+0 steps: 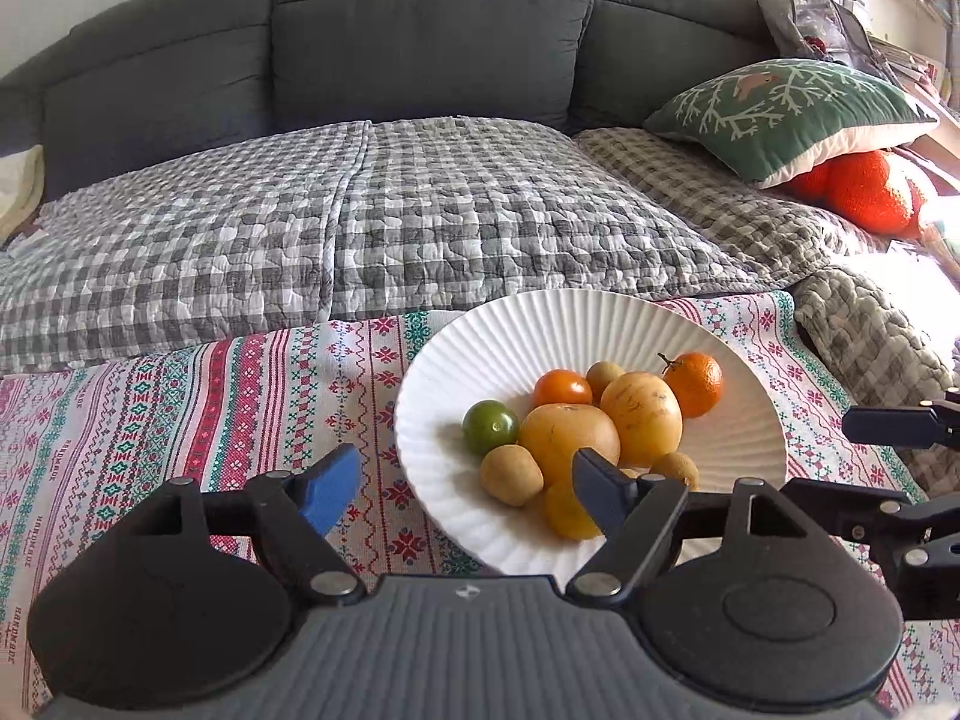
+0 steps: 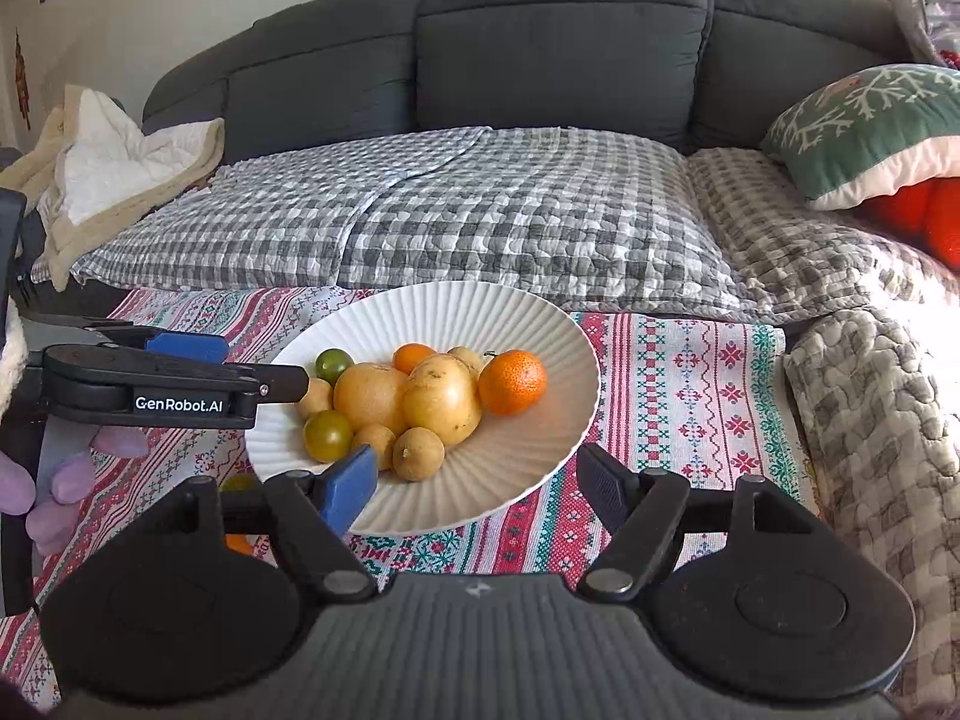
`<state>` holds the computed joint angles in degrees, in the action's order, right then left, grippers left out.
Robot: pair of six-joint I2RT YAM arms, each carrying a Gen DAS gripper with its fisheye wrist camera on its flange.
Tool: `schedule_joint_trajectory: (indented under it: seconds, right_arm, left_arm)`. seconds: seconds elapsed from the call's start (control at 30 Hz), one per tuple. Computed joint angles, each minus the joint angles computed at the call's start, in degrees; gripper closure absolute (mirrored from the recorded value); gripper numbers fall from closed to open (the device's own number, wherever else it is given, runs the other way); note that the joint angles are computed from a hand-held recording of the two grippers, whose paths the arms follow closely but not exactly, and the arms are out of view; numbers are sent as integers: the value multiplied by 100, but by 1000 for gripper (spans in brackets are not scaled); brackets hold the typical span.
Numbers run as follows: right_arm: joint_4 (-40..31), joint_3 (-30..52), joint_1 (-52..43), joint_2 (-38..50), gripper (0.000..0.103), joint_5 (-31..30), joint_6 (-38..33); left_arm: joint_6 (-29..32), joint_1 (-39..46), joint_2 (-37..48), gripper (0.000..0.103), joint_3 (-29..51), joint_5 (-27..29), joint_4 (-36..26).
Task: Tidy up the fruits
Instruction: 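Withdraw both open tools from the plate toward the remaining fruits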
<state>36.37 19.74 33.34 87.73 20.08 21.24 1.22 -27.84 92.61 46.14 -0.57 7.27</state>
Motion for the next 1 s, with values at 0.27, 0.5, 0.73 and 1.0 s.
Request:
schedule_joint_trajectory:
  seconds: [0.27,0.5,0.73,1.0]
  right_arm:
    - [-466,-80,502,-332,24,289,143]
    - [-744,-151,1132,-516,19,704,478]
    - [-778,-221,1632,-564,15,1056,617]
    - [-630,-111,2161,131,11,1383,894]
  left_arm:
    - [132,117,-810,17,-662,87,-207]
    - [183,179,-1414,14,-1085,112,-414]
    - [326,251,-2130,9,-1586,196,-554]
    - [652,394,-2703,7,-2049,314,-702]
